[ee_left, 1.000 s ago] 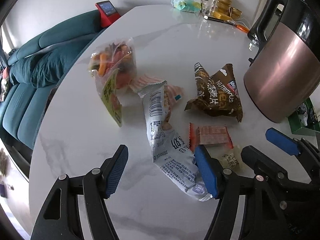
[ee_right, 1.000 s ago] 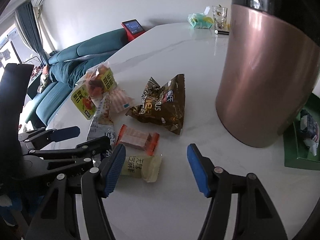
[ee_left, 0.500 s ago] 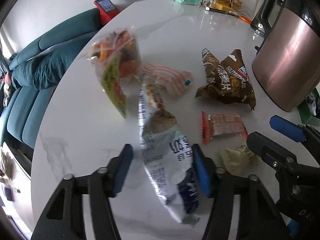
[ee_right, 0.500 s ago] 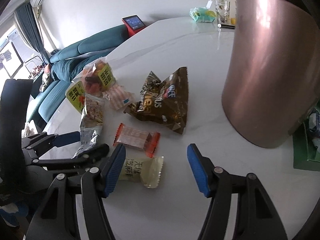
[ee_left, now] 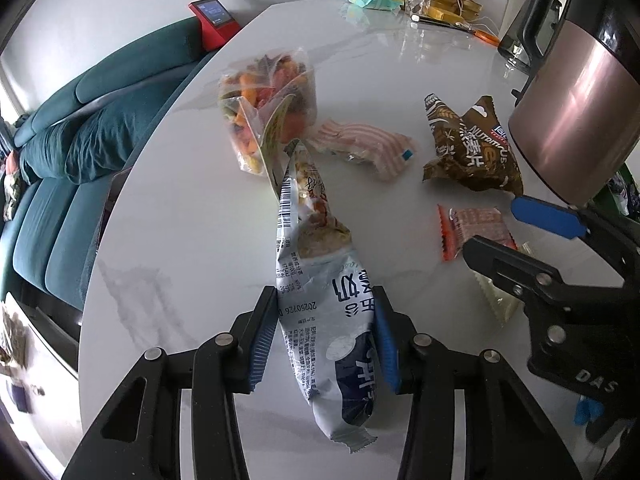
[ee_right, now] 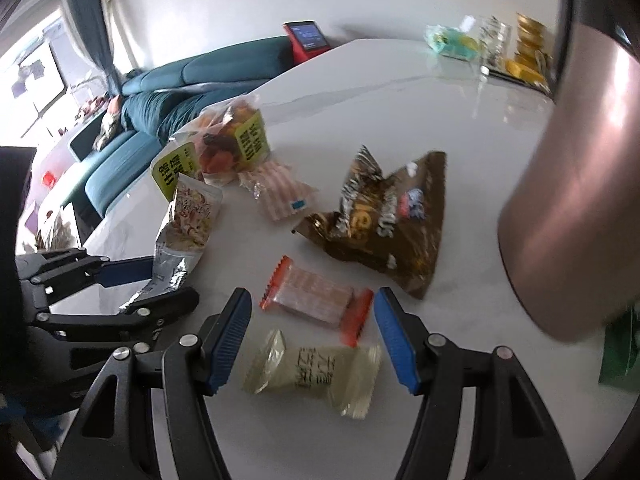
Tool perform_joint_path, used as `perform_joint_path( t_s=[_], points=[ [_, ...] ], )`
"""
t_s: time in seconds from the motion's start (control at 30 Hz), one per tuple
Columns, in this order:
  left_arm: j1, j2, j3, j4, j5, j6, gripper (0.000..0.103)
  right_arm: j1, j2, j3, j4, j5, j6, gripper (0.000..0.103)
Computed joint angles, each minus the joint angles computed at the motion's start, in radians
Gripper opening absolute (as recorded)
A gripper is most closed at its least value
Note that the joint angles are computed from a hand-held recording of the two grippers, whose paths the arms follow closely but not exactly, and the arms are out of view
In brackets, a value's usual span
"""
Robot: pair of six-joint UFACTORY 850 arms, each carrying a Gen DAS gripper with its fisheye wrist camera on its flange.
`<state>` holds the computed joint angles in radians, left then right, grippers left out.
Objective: Organize snacks
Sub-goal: 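Grasp the white milk snack bag with left tool while right tool grasps the red-wrapped bar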
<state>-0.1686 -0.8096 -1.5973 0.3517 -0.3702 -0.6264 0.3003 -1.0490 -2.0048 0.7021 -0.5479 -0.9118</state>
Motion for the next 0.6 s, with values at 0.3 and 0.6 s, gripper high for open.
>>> perform_joint_path(
  t_s=[0.3, 0.6],
  points=[
    [0.006, 0.009, 0.019, 0.02, 0.013, -0.022, 0.04, 0.016, -0.04, -0.057, -0.142, -0.029, -0.01, 0.074],
    [0.004, 0.01, 0.021, 0.04, 0.012, -0.048, 0.041, 0.002, -0.042, -0.072, -0.196, -0.044, 0.044, 0.065]
  ],
)
